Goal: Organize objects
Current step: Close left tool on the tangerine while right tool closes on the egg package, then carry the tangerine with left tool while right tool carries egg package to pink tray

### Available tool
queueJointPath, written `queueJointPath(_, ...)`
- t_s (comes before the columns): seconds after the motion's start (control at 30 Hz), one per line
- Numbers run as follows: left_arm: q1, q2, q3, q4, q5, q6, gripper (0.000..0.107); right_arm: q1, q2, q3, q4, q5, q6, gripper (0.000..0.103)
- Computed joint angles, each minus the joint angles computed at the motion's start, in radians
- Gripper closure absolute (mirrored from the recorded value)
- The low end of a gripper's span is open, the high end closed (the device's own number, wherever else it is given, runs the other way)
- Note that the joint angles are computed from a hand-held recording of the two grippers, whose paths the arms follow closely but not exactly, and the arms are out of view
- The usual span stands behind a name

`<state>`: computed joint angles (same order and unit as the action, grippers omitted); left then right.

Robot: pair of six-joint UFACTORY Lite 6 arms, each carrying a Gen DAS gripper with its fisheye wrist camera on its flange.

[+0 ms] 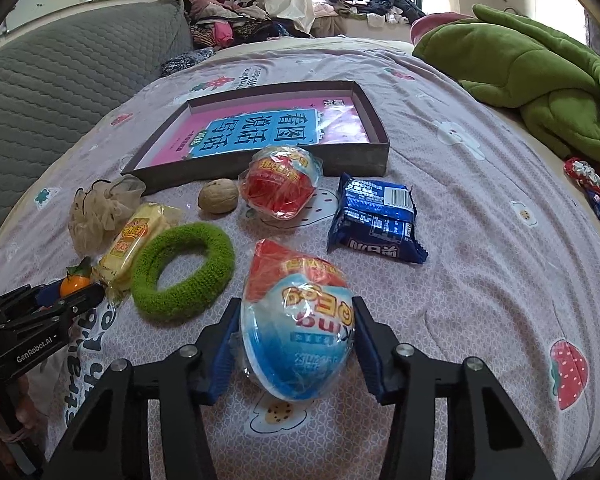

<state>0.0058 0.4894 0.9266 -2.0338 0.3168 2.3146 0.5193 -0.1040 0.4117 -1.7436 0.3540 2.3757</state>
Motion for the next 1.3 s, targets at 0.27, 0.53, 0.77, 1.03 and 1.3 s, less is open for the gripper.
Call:
queueJointPath(0.27, 0.007, -0.043, -0.044, -0.027, 0.012, 0.045, 0.067, 0.021, -0.028, -0.005, 0.038, 0.012, -0.036, 0.051)
queueJointPath(0.53, 0.010, -0.137, -0.105, -0.065, 0.005, 0.075, 0.067, 0.056, -0.116, -0.018, 0.200, 0.024, -0.205, 0.051)
queueJointPath(0.77, 0.003, -0.243, -0.161, -0.034, -0.022, 0.013, 0.067, 0.088, -0.216, -0.039, 0.326, 0.049, -0.335, 0.051)
queueJointPath(1.03, -0.050, -0.359, -0.204, 0.003, -0.067, -0.101, 0.067, 0.125, -0.301, -0.049, 0.405, 0.073, -0.428, 0.051)
queueJointPath(1.3, -0.159, -0.457, -0.234, -0.256, -0.155, 0.083, 0.067, 0.164, -0.362, -0.049, 0.450, 0.117, -0.479, 0.051)
